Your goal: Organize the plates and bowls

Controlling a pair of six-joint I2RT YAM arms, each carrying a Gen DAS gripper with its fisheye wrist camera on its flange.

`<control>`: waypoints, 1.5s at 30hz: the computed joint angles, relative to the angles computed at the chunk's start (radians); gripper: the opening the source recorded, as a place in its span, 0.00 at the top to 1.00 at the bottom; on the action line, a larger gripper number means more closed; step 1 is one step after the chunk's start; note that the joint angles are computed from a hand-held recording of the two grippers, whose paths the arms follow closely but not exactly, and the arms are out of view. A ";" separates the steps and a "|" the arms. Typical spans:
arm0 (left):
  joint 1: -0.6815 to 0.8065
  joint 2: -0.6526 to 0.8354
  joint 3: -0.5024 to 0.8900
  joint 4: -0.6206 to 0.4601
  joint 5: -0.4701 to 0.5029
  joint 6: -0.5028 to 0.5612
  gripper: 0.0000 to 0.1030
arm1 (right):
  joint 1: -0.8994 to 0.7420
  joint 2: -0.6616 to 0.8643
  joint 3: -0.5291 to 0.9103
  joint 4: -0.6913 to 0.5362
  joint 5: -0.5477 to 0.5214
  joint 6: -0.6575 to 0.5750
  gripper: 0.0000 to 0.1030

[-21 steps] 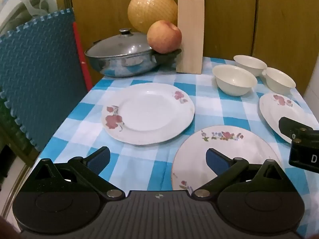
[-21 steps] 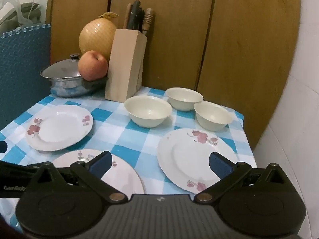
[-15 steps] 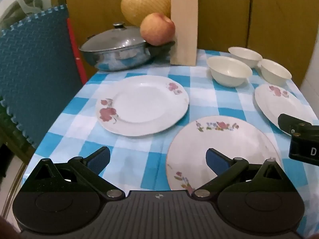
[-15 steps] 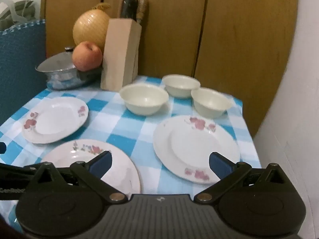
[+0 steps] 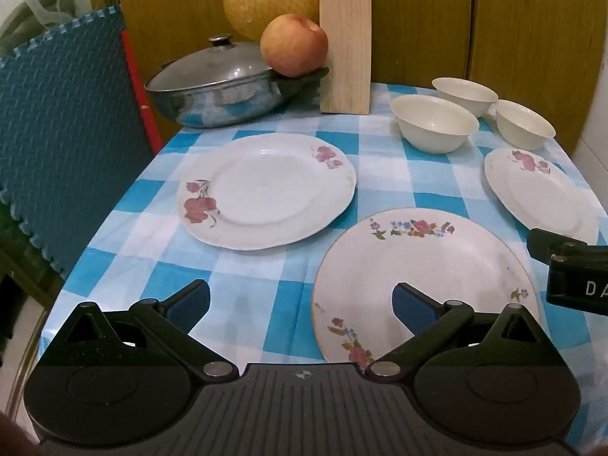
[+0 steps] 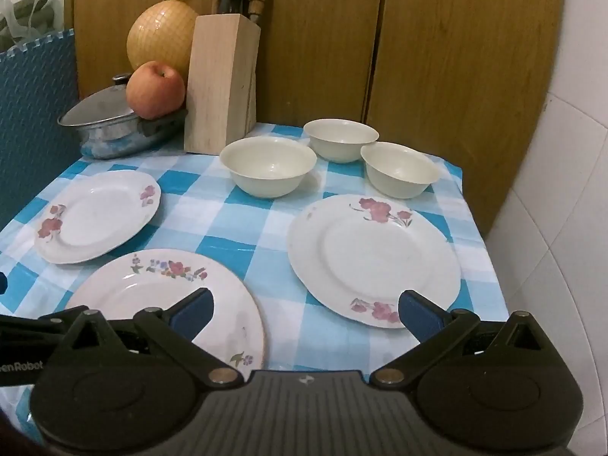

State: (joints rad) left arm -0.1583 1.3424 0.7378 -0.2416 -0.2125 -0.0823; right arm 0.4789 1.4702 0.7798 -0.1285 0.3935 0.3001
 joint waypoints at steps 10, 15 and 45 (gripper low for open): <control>-0.008 -0.006 -0.008 0.008 -0.010 -0.007 0.00 | 0.016 0.013 0.021 -0.023 -0.001 0.000 0.04; -0.013 0.003 0.000 0.004 -0.022 -0.016 0.00 | 0.034 0.019 0.026 -0.026 0.008 0.001 0.04; -0.004 0.023 0.023 -0.024 -0.033 -0.092 0.00 | 0.049 0.042 0.049 -0.046 0.008 0.041 0.04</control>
State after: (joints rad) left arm -0.1624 1.3656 0.7604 -0.2660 -0.2452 -0.1748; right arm 0.5283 1.5123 0.8292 -0.1744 0.4018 0.3412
